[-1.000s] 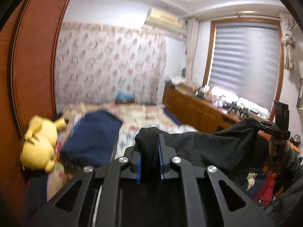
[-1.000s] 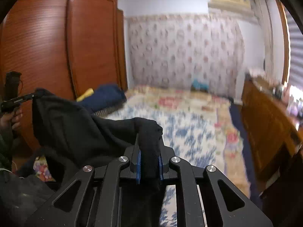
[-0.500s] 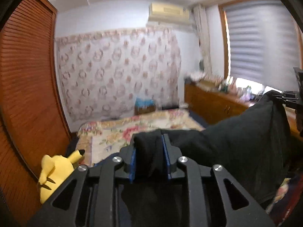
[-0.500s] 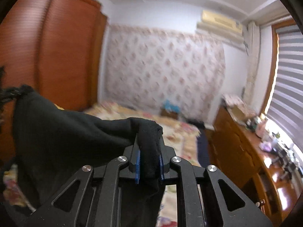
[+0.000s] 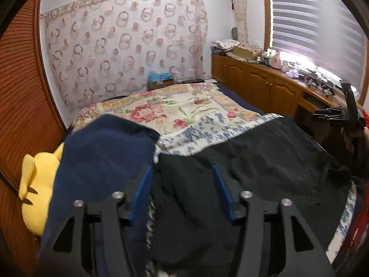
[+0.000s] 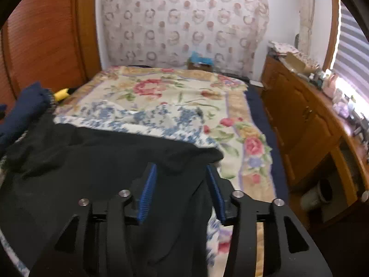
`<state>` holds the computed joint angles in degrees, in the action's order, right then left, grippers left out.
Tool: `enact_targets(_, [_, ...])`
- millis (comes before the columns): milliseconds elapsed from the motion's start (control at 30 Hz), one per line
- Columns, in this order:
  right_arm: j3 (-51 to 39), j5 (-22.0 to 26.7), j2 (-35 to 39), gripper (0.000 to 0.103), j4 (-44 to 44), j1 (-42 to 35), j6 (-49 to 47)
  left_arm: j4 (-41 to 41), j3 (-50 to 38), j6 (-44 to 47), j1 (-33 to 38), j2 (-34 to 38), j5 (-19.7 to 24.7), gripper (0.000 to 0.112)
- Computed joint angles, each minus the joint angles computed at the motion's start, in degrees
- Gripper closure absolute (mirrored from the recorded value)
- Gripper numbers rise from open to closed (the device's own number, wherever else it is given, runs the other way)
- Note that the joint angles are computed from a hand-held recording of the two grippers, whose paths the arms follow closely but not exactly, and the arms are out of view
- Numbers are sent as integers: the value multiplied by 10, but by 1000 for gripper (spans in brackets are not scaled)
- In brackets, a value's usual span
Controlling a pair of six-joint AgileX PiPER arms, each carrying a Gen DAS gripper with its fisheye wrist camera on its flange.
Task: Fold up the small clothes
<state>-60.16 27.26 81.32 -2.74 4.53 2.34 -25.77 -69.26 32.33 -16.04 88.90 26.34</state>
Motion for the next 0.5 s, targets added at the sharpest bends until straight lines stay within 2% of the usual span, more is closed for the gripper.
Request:
enact_targets(67, [36, 0, -33, 51, 58, -6, -48, -8, 22, 5, -3, -20, 8, 54])
enact_targets(133, [77, -1, -70, 50, 47, 9, -26, -52, 60, 44, -4, -41, 0, 54])
enact_targets(200, [114, -7, -96, 50, 74, 11, -41, -70, 91, 54, -12, -54, -12, 54])
enact_targets(300, [161, -17, -122, 50, 96, 16, -44, -41, 135, 9, -41, -62, -32, 54])
enact_targets(400, [193, -22, -137, 50, 78, 33, -14, -11, 162, -31, -72, -53, -49, 54])
enact_targets(500, [215, -27, -137, 50, 86, 43, -3, -18, 190, -40, -90, -49, -66, 54])
